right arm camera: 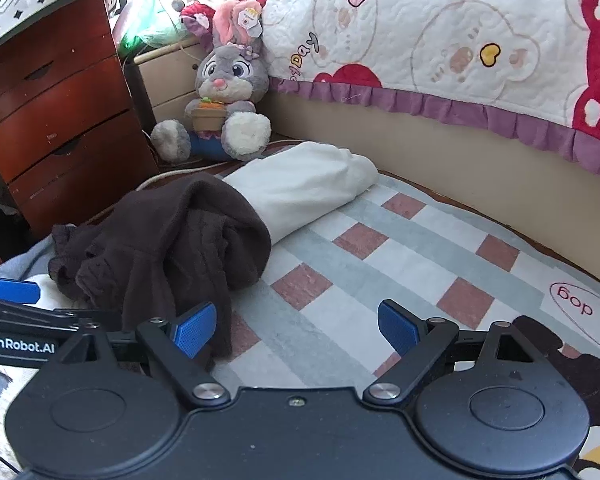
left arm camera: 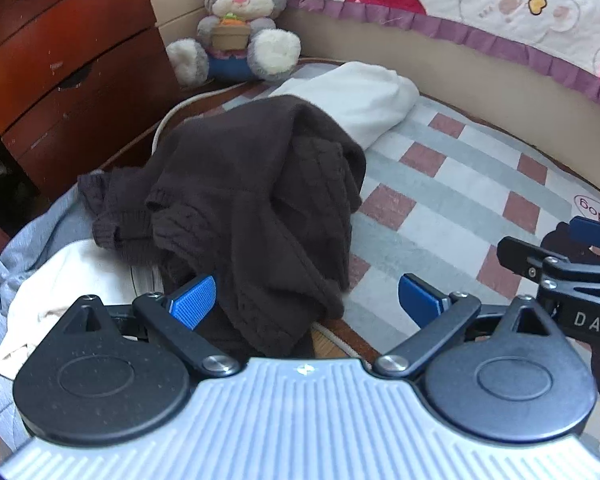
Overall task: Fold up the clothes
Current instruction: 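Move both grippers toward the crumpled dark brown sweater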
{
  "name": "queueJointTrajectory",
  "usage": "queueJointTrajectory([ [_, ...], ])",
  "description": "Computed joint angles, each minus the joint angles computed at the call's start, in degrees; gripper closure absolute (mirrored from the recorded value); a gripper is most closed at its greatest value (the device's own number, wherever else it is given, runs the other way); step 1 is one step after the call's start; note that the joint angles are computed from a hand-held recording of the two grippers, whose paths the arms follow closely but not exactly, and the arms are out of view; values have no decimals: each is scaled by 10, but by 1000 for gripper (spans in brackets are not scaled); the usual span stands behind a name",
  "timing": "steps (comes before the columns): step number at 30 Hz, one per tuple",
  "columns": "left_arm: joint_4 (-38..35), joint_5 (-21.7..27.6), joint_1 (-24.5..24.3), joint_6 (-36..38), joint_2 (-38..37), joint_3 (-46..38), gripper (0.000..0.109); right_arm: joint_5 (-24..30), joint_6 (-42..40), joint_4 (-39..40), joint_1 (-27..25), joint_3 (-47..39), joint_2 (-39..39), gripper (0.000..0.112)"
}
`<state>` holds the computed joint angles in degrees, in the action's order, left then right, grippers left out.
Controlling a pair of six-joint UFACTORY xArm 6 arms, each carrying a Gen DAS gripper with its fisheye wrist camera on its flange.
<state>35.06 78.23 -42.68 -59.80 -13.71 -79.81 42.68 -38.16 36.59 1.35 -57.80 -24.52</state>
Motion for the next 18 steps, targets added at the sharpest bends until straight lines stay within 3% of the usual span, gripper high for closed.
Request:
queueJointTrajectory([
  [4, 6, 12, -6, 7, 14, -19, 9, 6, 11, 5, -2, 0, -1, 21],
  [8, -18, -28, 15, -4, -22, 40, 9, 6, 11, -8, -1, -5, 3, 21],
  [18, -41, -12, 28, 4, -5, 12, 9, -2, 25, -25, 9, 0, -1, 21],
])
